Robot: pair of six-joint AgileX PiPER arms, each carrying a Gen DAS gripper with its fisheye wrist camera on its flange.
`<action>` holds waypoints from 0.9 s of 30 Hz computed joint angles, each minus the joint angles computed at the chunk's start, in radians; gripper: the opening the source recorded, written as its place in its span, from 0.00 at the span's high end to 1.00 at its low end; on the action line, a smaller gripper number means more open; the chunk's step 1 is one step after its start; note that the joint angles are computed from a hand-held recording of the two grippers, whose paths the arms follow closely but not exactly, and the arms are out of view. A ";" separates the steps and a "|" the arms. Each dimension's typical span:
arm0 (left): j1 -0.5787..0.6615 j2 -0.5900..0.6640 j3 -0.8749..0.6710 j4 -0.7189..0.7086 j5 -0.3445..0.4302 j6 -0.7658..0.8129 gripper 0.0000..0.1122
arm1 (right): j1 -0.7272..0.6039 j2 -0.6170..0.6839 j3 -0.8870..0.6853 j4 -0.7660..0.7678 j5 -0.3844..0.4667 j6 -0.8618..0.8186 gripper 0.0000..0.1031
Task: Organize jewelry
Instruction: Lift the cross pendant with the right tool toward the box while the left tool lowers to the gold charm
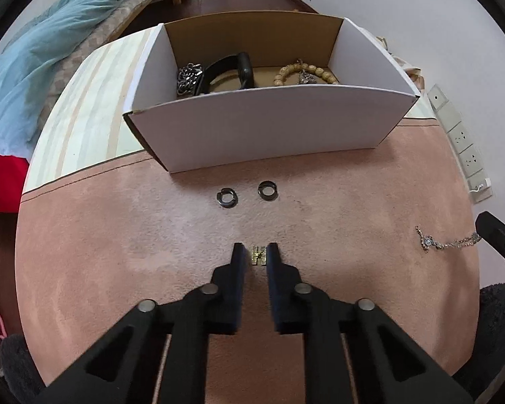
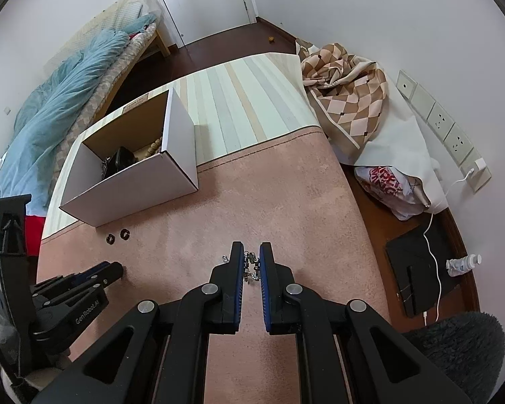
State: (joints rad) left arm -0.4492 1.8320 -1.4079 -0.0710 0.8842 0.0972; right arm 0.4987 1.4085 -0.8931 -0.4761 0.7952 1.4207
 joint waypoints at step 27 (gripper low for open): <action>0.217 -0.070 -0.376 -0.299 0.319 0.173 0.99 | -0.011 0.008 -0.431 0.112 0.082 -0.359 0.91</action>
